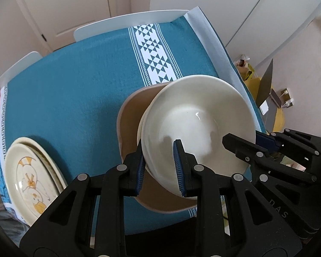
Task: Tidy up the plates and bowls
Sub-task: 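Lower the white bowl into the cream bowl and open both grippers, then grasp the rim of the basin holding the bowls with both grippers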
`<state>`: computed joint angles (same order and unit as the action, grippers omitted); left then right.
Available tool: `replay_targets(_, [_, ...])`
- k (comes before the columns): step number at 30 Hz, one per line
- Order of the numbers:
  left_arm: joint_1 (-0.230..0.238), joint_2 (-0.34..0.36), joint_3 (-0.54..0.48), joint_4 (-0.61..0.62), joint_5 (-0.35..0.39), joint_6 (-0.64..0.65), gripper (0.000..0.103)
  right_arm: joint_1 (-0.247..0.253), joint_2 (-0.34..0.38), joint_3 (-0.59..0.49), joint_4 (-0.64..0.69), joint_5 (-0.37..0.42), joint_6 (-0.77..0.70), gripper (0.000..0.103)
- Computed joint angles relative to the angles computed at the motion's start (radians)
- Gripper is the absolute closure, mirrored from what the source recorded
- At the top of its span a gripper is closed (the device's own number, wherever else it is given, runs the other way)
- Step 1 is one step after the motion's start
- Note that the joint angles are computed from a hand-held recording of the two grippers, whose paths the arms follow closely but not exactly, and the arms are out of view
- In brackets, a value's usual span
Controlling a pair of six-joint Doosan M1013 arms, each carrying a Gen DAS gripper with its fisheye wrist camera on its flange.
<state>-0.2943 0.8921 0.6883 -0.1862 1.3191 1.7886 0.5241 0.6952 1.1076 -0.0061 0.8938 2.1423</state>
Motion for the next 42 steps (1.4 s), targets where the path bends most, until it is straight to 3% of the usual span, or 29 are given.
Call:
replay_targets(15, [-0.011, -0.017, 0.033, 0.054, -0.046, 0.004, 0.081, 0.003, 0.003, -0.012, -0.019, 0.026, -0.01, 0.085])
replay_targets(28, [0.019, -0.044, 0.063, -0.034, -0.099, 0.022, 0.081, 0.011, 0.0, -0.023, -0.059, 0.032, -0.003, 0.085])
replay_targets(33, [0.044, -0.063, 0.056, -0.09, -0.132, 0.035, 0.08, 0.009, -0.028, -0.007, -0.062, -0.026, 0.018, 0.085])
replay_targets(35, [0.054, -0.073, 0.053, -0.105, -0.155, 0.038, 0.075, 0.007, -0.041, -0.006, -0.072, -0.051, 0.03, 0.085])
replay_targets(36, [0.057, -0.081, 0.054, -0.098, -0.177, 0.036, 0.06, 0.006, -0.051, -0.002, -0.071, -0.071, 0.032, 0.085])
replay_targets(37, [0.059, -0.091, 0.062, -0.085, -0.207, 0.034, 0.032, 0.005, -0.064, 0.008, -0.07, -0.102, 0.031, 0.085])
replay_targets(38, [0.061, -0.104, 0.076, -0.075, -0.247, 0.037, 0.019, 0.004, -0.073, 0.016, -0.071, -0.122, 0.031, 0.085])
replay_targets(39, [0.063, -0.121, 0.098, -0.064, -0.301, 0.042, 0.005, 0.004, -0.083, 0.024, -0.08, -0.143, 0.035, 0.075])
replay_targets(40, [0.064, -0.135, 0.117, -0.054, -0.349, 0.048, 0.001, 0.005, -0.093, 0.032, -0.097, -0.16, 0.042, 0.063])
replay_targets(41, [0.064, -0.138, 0.116, -0.05, -0.362, 0.054, 0.001, 0.007, -0.101, 0.038, -0.119, -0.172, 0.053, 0.026])
replay_targets(42, [0.065, -0.138, 0.11, -0.046, -0.363, 0.065, 0.001, 0.01, -0.108, 0.048, -0.15, -0.186, 0.071, 0.0])
